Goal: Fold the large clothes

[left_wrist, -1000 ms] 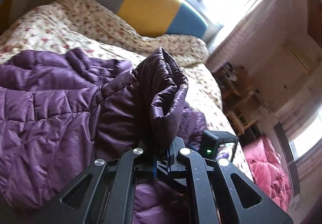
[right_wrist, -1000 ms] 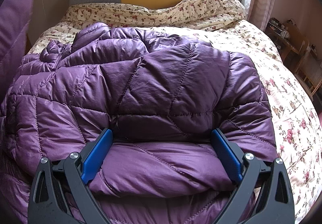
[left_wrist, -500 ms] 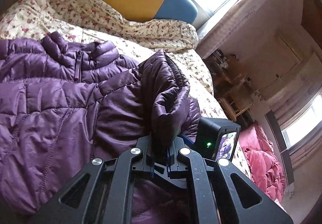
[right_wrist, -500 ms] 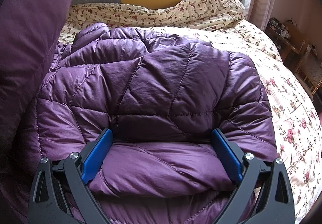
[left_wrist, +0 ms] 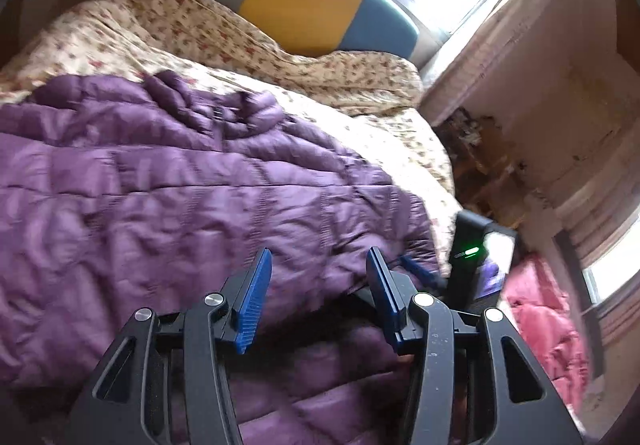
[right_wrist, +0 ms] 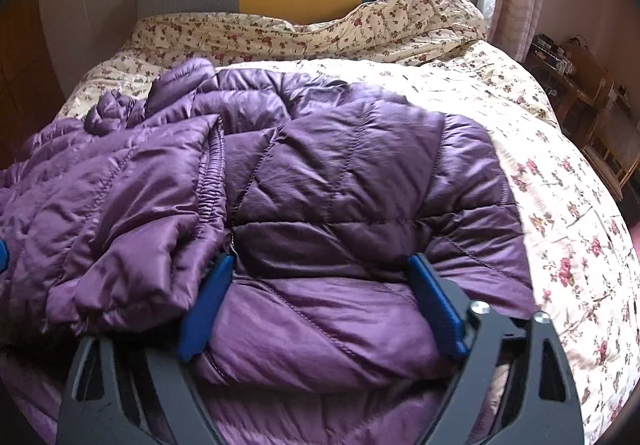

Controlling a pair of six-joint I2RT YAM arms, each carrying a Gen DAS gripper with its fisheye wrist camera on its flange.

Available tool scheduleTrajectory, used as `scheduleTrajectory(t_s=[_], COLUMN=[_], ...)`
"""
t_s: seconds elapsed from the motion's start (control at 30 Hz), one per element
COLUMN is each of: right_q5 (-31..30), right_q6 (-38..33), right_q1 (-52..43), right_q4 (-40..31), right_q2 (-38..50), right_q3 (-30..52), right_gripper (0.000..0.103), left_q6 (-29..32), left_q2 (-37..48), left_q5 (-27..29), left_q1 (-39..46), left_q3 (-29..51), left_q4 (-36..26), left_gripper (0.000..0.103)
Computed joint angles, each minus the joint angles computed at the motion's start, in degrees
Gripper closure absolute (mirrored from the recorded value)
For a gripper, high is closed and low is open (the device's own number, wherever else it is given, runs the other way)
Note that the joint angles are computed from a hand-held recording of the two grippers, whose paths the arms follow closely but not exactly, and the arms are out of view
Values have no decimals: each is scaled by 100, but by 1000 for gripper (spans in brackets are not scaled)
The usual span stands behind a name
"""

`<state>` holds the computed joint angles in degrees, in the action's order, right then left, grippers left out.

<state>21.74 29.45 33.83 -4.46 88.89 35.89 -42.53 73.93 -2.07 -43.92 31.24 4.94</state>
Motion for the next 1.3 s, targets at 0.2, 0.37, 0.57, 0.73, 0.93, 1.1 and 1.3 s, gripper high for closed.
scheduleTrajectory(t_s=[0.2, 0.37, 0.57, 0.73, 0.93, 1.1, 1.3], right_q5=[85, -759, -1731, -1729, -640, 230, 253], right_q6=[324, 361, 561, 554, 500, 819, 891], right_q1=[-108, -315, -164, 58, 70, 42, -183], right_q4=[-408, -383, -273, -418, -766, -1216, -1248], right_q2=[-974, -1471, -479, 148, -45, -87, -354], right_q3=[-296, -245, 524, 1083, 1099, 1043, 488], right_gripper=[41, 41, 38, 82, 97, 97, 98], left_q6=[127, 101, 100, 243, 487, 699, 938], left_q2=[-662, -1156, -1861, -2562, -2995, -2546, -1174], left_q5=[-414, -609, -868, -832, -587, -494, -599], left_q1=[6, 46, 32, 375, 1184, 1864, 2295], left_q3=[-367, -610, -872, -1076, -1289, -1265, -928], left_q4=[-519, -743, -1169, -1621, -1880, -1622, -1093], left_gripper=[55, 55, 55, 55, 55, 55, 55])
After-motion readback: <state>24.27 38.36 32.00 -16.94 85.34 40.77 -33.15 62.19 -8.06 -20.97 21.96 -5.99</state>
